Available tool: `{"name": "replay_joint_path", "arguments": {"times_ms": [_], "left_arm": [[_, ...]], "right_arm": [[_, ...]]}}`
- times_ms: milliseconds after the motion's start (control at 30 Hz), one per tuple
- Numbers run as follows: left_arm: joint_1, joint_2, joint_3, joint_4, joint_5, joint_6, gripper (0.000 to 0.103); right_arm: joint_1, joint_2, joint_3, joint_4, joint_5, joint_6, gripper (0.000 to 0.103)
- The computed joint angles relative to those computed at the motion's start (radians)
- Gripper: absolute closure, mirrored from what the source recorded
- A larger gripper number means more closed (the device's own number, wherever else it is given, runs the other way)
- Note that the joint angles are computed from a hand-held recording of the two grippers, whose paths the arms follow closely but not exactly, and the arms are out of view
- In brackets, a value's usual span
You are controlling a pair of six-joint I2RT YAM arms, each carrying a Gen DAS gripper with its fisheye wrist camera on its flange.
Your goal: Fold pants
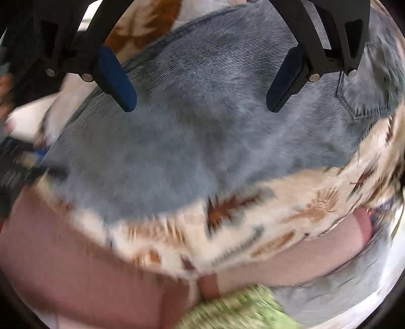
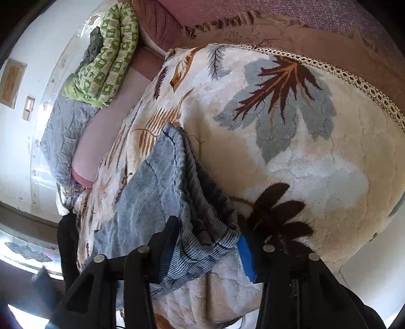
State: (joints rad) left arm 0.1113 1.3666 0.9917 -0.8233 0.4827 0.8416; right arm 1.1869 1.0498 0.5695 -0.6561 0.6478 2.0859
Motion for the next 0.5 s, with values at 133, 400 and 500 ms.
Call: {"name": "replay_joint_path", "arguments": {"times_ms": [133,400,500], "left_arm": [[0.060,0.010,-0.012,0.147,-0.039,-0.135,0.000],[0.026,0.080,0.031,0.071,-0.065,-0.141,0.002],[0.003,0.048,-0.013,0.154,-0.110,-0.154,0.002]], "right_arm": [[-0.021,0.033,0.041,-0.039,-0.028,-0.027,0.063],[-0.085,0.098,0.154,-0.155,-0.124,-0.121,0.069],[-0.116,0.116,0.172,-0.167,-0.156,-0.147,0.069]]}}
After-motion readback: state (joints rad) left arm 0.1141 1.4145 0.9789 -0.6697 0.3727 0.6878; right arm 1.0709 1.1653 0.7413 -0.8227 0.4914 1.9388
